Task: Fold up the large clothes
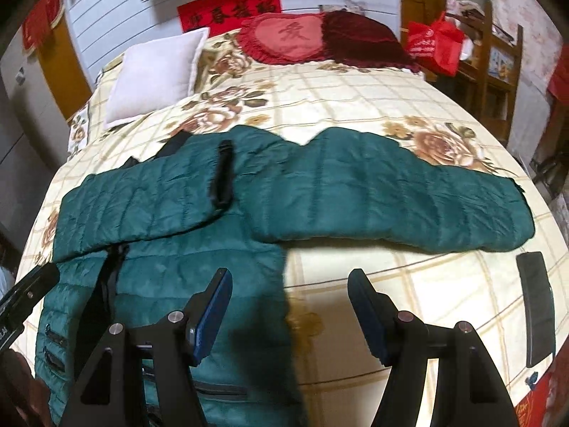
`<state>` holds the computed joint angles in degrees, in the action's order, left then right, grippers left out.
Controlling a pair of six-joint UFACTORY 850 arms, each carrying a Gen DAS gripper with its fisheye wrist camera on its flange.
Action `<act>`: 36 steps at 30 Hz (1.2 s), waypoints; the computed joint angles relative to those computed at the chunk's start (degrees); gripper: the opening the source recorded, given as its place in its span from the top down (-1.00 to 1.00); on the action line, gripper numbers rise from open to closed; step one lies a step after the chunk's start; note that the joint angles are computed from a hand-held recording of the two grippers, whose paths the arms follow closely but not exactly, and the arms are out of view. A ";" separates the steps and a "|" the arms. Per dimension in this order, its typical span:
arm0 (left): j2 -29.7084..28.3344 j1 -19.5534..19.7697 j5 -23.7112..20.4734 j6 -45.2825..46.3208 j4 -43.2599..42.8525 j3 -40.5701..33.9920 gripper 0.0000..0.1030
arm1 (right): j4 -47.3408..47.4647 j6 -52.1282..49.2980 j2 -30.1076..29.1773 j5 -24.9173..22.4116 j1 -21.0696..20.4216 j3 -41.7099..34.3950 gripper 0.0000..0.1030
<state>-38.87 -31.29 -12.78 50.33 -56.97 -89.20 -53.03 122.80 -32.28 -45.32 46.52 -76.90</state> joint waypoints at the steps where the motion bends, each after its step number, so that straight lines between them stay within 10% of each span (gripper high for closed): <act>1: -0.14 -0.12 -0.11 -0.64 0.57 -0.14 -0.54 | 0.02 0.38 0.58 -0.09 -0.18 0.95 -0.26; 36: -3.18 0.61 -1.11 -0.98 -4.09 -0.25 -0.54 | 1.09 8.91 9.41 -1.63 -9.33 18.95 -0.28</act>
